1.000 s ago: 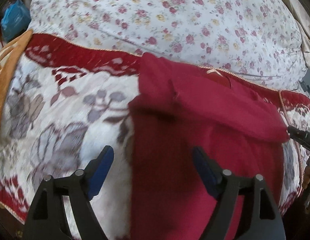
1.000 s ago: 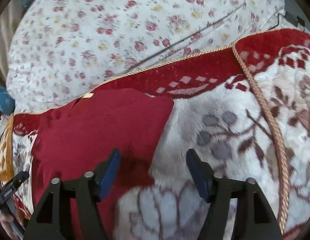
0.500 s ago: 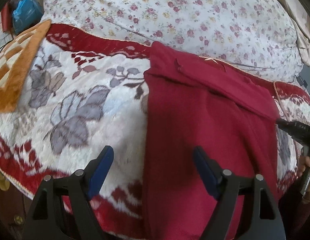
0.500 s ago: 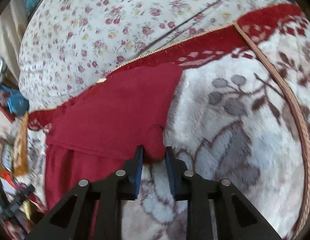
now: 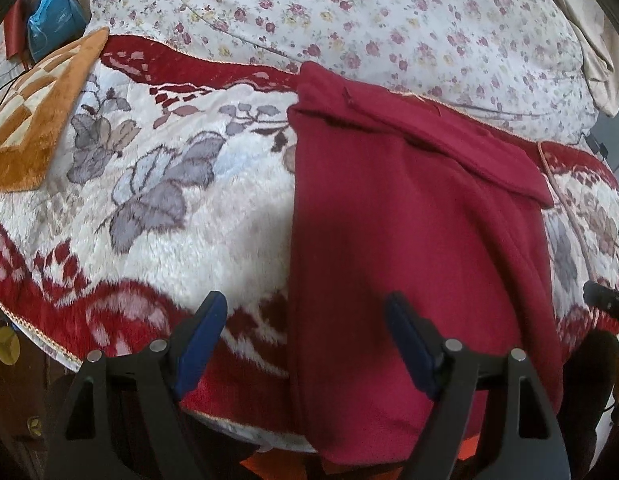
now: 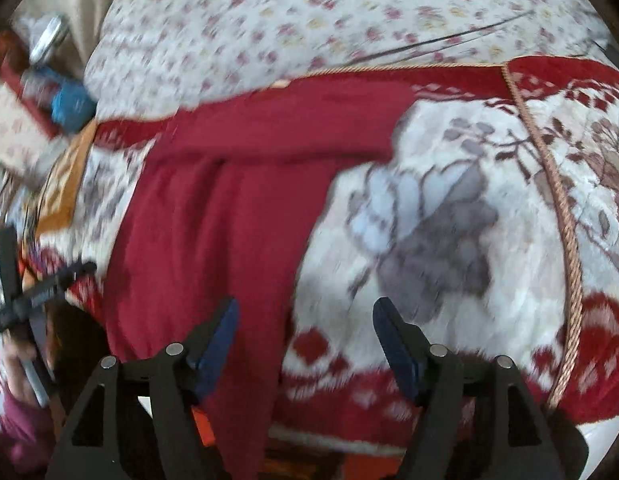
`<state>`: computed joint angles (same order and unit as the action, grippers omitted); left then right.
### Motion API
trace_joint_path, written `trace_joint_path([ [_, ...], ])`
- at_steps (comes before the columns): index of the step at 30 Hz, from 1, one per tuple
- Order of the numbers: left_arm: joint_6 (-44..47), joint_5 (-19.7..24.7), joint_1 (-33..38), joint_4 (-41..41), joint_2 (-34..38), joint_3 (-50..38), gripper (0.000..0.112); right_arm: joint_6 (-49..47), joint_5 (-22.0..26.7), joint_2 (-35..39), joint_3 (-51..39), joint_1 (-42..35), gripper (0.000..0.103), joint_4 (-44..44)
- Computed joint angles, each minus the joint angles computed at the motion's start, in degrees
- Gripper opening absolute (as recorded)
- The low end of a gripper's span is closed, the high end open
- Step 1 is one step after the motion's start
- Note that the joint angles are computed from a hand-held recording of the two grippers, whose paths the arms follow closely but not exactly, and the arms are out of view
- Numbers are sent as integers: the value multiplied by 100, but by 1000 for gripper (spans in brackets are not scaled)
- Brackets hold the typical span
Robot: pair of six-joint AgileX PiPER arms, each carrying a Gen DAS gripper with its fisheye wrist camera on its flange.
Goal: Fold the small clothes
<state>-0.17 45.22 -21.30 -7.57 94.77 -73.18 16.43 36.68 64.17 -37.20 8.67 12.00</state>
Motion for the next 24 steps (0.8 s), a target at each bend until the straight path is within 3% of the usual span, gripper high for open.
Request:
trace_joint_path([
  [7, 339, 135, 124, -322, -239, 439, 80, 204, -245, -69, 477, 432, 75, 148],
  [13, 670, 279, 253, -556, -450, 991, 80, 918, -270, 72, 661, 1235, 75, -510],
  [18, 633, 82, 187, -482, -479, 1314, 80, -564, -435, 60, 1020, 599, 75, 922],
  [24, 745, 149, 94, -624, -204, 1165, 80, -1512, -450, -135, 1276, 51, 75, 1853],
])
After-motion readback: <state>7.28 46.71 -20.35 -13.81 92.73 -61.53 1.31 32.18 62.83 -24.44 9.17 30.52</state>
